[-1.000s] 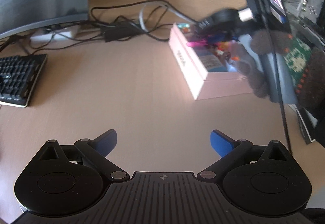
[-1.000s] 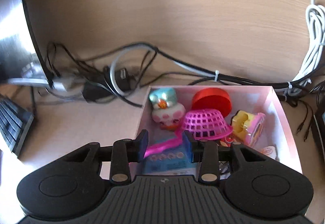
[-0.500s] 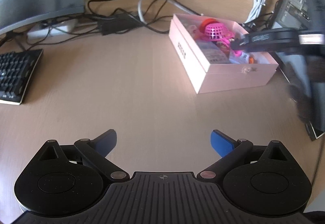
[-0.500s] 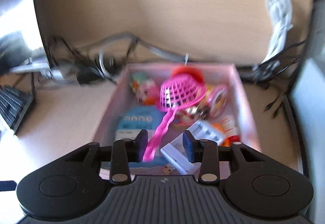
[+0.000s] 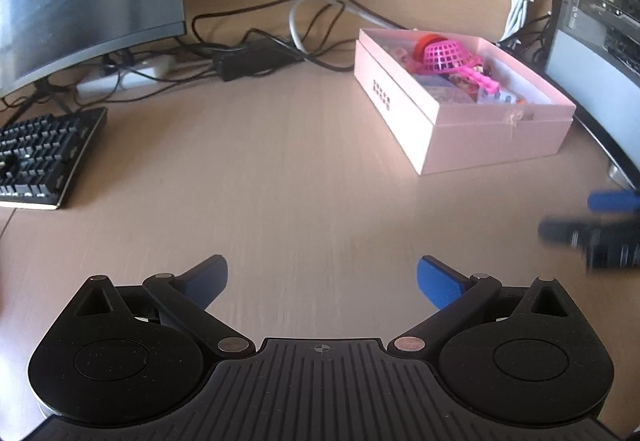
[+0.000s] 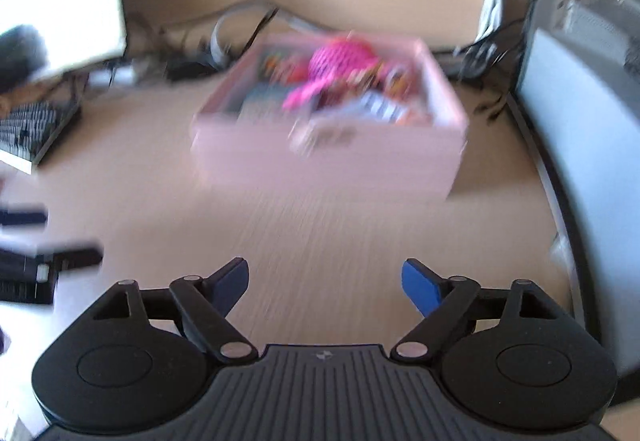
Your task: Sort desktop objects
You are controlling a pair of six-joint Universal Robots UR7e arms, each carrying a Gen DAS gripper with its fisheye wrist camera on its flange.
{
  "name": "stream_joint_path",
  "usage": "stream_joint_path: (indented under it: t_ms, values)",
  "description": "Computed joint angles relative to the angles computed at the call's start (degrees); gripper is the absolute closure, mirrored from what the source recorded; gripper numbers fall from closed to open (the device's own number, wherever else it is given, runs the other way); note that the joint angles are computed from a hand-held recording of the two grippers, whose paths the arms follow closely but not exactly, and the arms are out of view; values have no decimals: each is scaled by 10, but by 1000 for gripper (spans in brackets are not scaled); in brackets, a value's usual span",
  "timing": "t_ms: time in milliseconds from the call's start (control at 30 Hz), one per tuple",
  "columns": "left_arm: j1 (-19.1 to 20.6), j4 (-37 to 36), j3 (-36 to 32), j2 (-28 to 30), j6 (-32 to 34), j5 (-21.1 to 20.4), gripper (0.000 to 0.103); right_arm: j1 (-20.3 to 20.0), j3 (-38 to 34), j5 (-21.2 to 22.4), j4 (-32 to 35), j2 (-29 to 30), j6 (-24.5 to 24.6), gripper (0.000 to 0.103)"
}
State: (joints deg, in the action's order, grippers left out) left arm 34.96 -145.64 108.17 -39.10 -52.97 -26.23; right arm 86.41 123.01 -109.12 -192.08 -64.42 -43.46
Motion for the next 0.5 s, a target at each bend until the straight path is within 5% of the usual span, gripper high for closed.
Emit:
stream_joint_path:
  t_ms: [133, 500]
  values:
    - [8, -32, 5, 11, 20, -10, 0, -8, 34, -6, -49, 11, -4, 0]
    - [20, -268, -25, 104, 197, 38, 0, -33, 41, 47, -139, 40, -49, 0]
